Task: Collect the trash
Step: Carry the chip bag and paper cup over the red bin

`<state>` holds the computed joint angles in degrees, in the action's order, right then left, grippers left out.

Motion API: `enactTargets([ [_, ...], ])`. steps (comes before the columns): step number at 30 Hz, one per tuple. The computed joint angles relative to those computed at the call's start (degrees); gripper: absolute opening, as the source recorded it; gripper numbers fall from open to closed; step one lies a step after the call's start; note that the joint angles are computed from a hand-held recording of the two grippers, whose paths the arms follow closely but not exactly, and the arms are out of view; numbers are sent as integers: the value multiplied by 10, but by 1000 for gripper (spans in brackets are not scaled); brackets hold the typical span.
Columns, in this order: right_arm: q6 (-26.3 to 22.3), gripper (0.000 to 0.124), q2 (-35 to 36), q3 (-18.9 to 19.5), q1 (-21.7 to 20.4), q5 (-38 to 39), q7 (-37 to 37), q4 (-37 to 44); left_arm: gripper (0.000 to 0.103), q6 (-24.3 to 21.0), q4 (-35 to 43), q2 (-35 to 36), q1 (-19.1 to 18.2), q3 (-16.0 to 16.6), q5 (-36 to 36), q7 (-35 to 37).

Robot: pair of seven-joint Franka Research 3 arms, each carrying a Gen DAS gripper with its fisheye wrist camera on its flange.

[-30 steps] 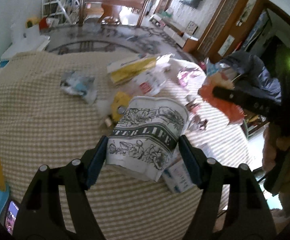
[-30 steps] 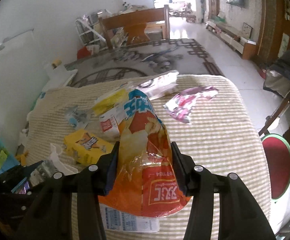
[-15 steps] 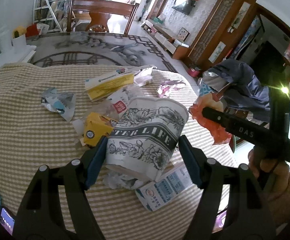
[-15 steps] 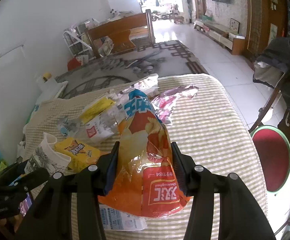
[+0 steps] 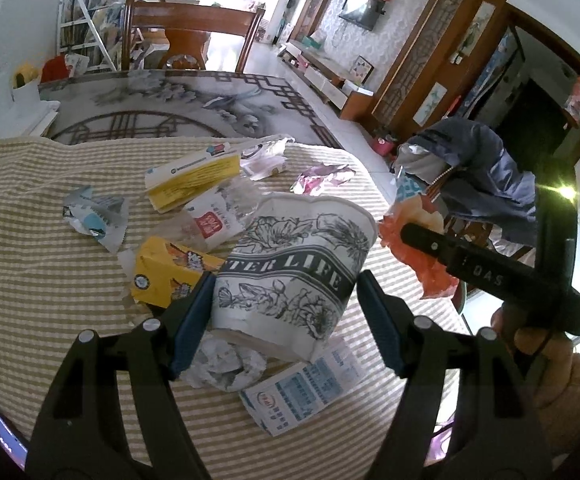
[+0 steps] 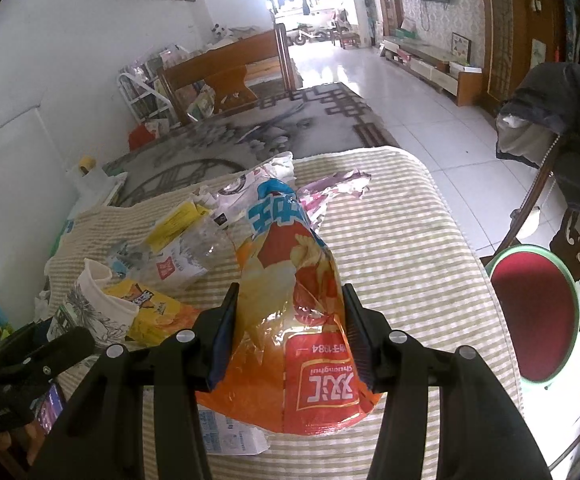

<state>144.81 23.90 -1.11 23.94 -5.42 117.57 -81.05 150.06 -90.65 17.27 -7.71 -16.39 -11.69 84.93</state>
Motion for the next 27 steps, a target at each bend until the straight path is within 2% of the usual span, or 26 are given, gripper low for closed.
enactTargets([
  [14,25,48,-39,2,-34,32,-26,-60,69,-18,67,44,-35,0,52,-55],
  [27,33,48,-68,2,-77,60,-68,-94,69,-52,232,148,-89,0,105,-100],
])
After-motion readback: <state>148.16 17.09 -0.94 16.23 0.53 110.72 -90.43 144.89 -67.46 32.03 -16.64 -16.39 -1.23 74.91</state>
